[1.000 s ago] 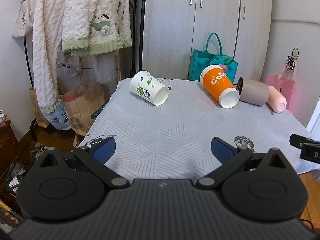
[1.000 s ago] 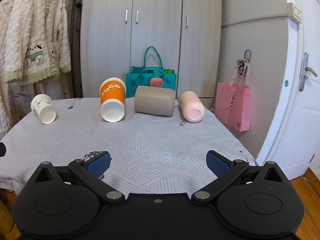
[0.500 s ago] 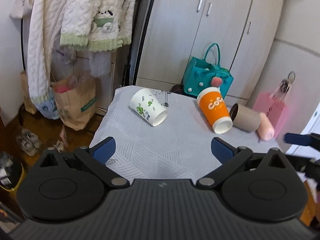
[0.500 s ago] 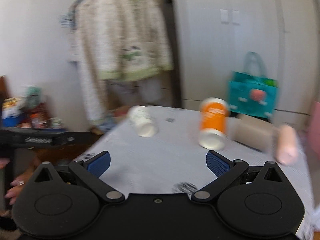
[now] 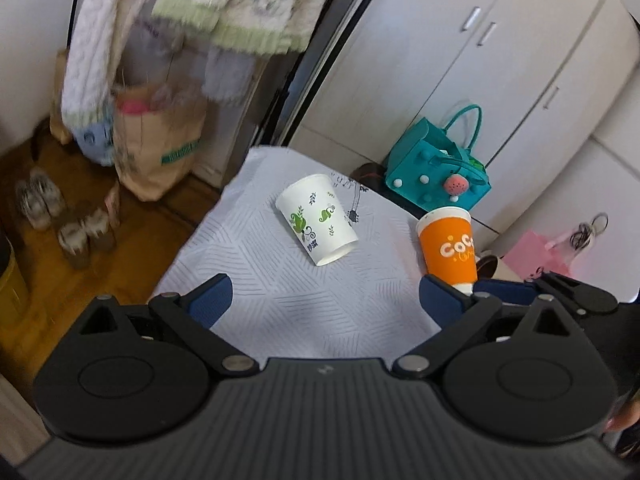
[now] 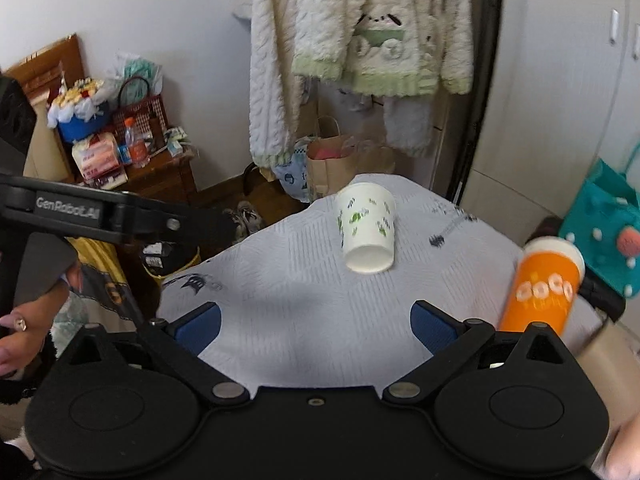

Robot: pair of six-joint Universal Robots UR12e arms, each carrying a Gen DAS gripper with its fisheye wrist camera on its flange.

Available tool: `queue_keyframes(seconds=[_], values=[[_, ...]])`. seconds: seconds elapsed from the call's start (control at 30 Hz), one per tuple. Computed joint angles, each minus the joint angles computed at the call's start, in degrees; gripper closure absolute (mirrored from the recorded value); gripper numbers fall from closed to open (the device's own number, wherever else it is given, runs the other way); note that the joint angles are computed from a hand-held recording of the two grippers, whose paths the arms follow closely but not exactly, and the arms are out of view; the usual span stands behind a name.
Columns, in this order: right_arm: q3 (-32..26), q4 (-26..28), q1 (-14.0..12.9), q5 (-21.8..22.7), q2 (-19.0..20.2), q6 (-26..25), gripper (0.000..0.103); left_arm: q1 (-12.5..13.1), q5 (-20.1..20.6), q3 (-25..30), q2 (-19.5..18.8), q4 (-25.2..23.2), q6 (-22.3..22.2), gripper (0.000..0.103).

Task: Flip cup upright
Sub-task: 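Move the right gripper to the lying white leaf-print cup and close on it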

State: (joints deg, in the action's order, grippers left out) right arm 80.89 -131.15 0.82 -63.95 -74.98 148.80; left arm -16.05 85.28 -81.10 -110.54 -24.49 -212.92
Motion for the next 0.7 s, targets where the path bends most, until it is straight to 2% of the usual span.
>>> queue_keyframes(seconds=[0.1,0.2,0.33,0.43,0.53,0.7], values=[[-2.1,0.0,0.7,-0.9,1.9,-2.8,0.001,0.3,-0.3,1.1,-1.7,0.8,0.2,0.004],[-4.4,1.3,1.3,-1.6,3.8,-4.9,0.001,0.6,-1.0,3.3,-3.4,-0.3,0.2,0.01],[-7.1,2.1,2.0,-2.7,6.4,-6.8,0.001,1.2,-2.7,4.6,-4.8,-0.9,-1.0,0.01],[-9.0,3.0,2.2,-2.6,8.2,-7.2,0.002,1.4,-3.1,5.4,-5.5,-1.1,-1.4,0.011],[-11.3,3.3,2.6,-3.5,10.4,-7.6,0.007,1.7,-3.6,6.0,-6.1,-1.5,-1.4,0.017],[-14.4,5.0,2.7,-4.0,13.0,-6.4,0.007,2.1,-4.0,7.1,-7.1,-2.2,-2.6,0.018]])
